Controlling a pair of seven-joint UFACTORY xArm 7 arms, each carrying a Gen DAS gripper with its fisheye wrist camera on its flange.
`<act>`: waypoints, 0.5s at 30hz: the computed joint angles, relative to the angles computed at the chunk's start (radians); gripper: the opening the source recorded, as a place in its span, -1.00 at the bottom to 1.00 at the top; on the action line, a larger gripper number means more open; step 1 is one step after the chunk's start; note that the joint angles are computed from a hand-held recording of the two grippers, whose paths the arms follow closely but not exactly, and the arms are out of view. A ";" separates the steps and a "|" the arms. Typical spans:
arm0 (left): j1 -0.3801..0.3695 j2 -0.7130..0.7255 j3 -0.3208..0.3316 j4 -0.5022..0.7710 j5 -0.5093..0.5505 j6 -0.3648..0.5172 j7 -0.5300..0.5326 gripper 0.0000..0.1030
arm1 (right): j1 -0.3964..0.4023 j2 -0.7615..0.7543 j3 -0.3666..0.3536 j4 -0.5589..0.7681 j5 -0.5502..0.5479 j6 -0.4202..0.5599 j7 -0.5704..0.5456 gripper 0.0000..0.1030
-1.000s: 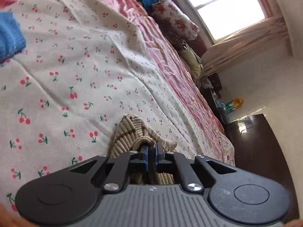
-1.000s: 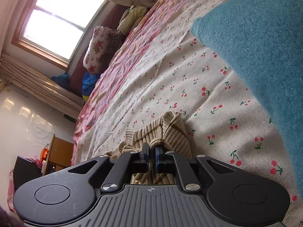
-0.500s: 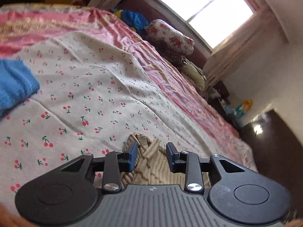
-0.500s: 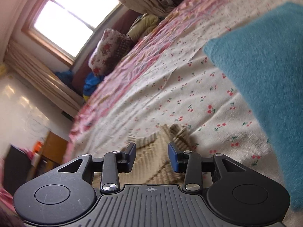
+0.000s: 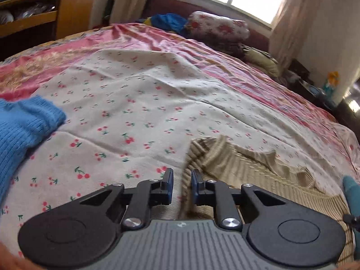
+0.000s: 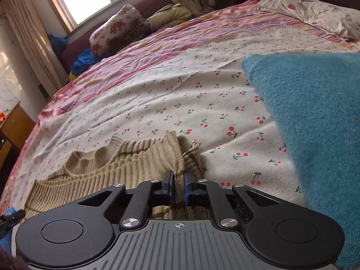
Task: Fold small clothes
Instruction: 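Lower the hem onto the sweater and open both grippers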
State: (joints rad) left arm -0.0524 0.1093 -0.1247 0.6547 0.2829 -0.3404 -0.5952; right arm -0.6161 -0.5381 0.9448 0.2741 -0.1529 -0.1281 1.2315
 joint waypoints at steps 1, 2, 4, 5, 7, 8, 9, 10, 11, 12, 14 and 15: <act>-0.028 0.000 0.017 0.001 -0.052 0.017 0.035 -0.59 | -0.017 0.009 0.014 0.003 -0.004 -0.004 -0.001 -0.86; -0.029 -0.002 0.016 0.000 -0.062 0.028 0.036 -0.59 | -0.032 0.010 0.032 0.008 -0.006 0.000 -0.001 -0.86; 0.001 -0.010 -0.002 -0.016 -0.030 0.017 -0.002 -0.59 | -0.050 -0.009 0.061 0.014 -0.010 0.012 0.006 -0.85; -0.012 -0.023 0.007 -0.034 -0.056 0.001 0.012 -0.59 | -0.046 -0.014 0.060 0.018 -0.018 0.021 0.005 -0.84; -0.016 -0.055 0.017 -0.072 -0.061 -0.035 0.001 -0.59 | -0.014 -0.013 0.026 0.024 -0.032 0.044 -0.003 -0.68; -0.011 -0.074 0.022 -0.092 -0.036 -0.055 -0.029 -0.59 | 0.005 -0.014 0.006 0.024 -0.037 0.051 -0.001 -0.68; -0.013 -0.091 0.031 -0.111 -0.021 -0.075 -0.048 -0.59 | 0.023 -0.015 -0.016 0.023 -0.042 0.053 -0.002 -0.68; -0.016 -0.112 0.041 -0.128 -0.001 -0.086 -0.066 -0.59 | 0.039 -0.026 -0.029 0.024 -0.045 0.065 0.003 -0.68; -0.021 -0.135 0.052 -0.146 0.022 -0.096 -0.085 -0.59 | 0.055 -0.043 -0.039 0.027 -0.049 0.088 0.010 -0.68; -0.029 -0.155 0.065 -0.163 0.046 -0.107 -0.101 -0.58 | 0.074 -0.060 -0.053 0.030 -0.055 0.111 0.018 -0.68; -0.047 -0.191 0.089 -0.193 0.092 -0.125 -0.122 -0.58 | 0.102 -0.106 -0.063 0.034 -0.070 0.153 0.047 -0.68; -0.055 -0.208 0.090 -0.210 0.087 -0.132 -0.109 -0.57 | 0.120 -0.125 -0.069 0.041 -0.081 0.179 0.056 -0.67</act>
